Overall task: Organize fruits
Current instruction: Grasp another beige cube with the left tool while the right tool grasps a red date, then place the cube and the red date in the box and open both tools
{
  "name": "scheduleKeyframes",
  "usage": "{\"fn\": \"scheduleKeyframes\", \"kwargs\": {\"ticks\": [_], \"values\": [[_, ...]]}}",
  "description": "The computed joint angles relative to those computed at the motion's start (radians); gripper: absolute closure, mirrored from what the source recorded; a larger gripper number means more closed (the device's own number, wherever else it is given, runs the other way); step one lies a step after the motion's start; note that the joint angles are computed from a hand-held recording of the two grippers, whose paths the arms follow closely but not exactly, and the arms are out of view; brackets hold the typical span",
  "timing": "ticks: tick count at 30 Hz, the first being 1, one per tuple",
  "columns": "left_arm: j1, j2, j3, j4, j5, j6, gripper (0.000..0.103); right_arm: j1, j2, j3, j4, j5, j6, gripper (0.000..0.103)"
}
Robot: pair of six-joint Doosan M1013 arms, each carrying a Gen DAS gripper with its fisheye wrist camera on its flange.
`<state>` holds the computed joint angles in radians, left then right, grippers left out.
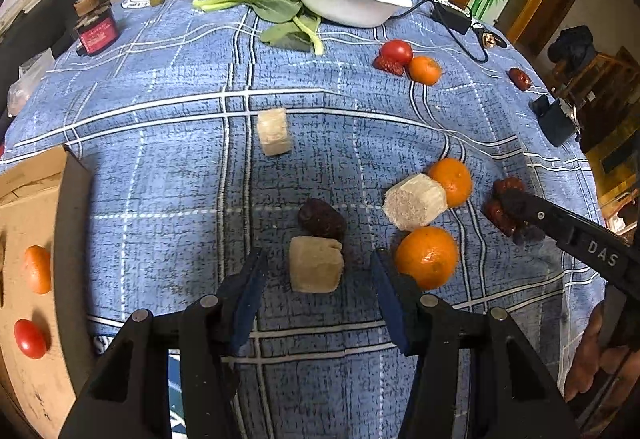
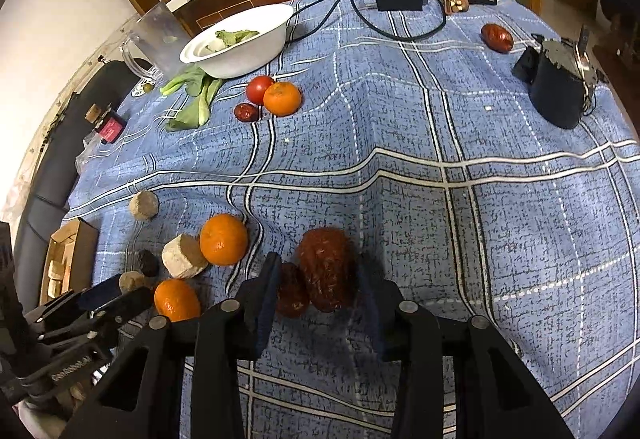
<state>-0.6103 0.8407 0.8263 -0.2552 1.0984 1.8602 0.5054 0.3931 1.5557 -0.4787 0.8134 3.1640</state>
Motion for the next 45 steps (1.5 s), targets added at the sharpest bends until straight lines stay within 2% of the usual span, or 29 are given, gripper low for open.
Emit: {"fn": "scheduleKeyframes", "kwargs": {"ticks": [4, 5, 6, 12, 21, 30, 33, 38, 45], "values": [[-0.002, 0.0, 0.002, 0.003, -0.011, 0.014, 0.054, -0.001, 0.0, 0.002, -0.006, -0.011, 0.009, 0.07], [-0.004, -0.002, 0.006, 0.008, -0.016, 0.022, 0.07, -0.001, -0.001, 0.003, -0.009, -0.012, 0.012, 0.072], [-0.006, -0.002, 0.007, 0.017, -0.016, 0.025, 0.082, -0.001, -0.001, 0.002, -0.009, -0.01, 0.012, 0.072], [-0.002, -0.018, 0.03, -0.004, -0.03, 0.06, 0.082, 0.004, -0.006, 0.009, -0.01, -0.015, 0.036, 0.073], [0.019, -0.059, 0.066, -0.079, -0.034, 0.073, 0.082, 0.035, -0.017, -0.001, -0.042, 0.012, 0.097, 0.073], [0.072, -0.127, 0.147, -0.163, -0.048, 0.069, 0.081, 0.081, -0.001, -0.072, -0.069, 0.035, 0.121, 0.072], [0.103, -0.149, 0.171, -0.164, -0.064, 0.051, 0.081, 0.094, 0.026, -0.124, -0.051, 0.013, 0.082, 0.072], [0.164, -0.17, 0.191, -0.107, -0.084, -0.018, 0.081, 0.113, 0.104, -0.261, 0.029, -0.035, -0.083, 0.072], [0.235, -0.149, 0.179, 0.002, -0.06, -0.147, 0.081, 0.138, 0.239, -0.481, 0.211, -0.042, -0.348, 0.071]]}}
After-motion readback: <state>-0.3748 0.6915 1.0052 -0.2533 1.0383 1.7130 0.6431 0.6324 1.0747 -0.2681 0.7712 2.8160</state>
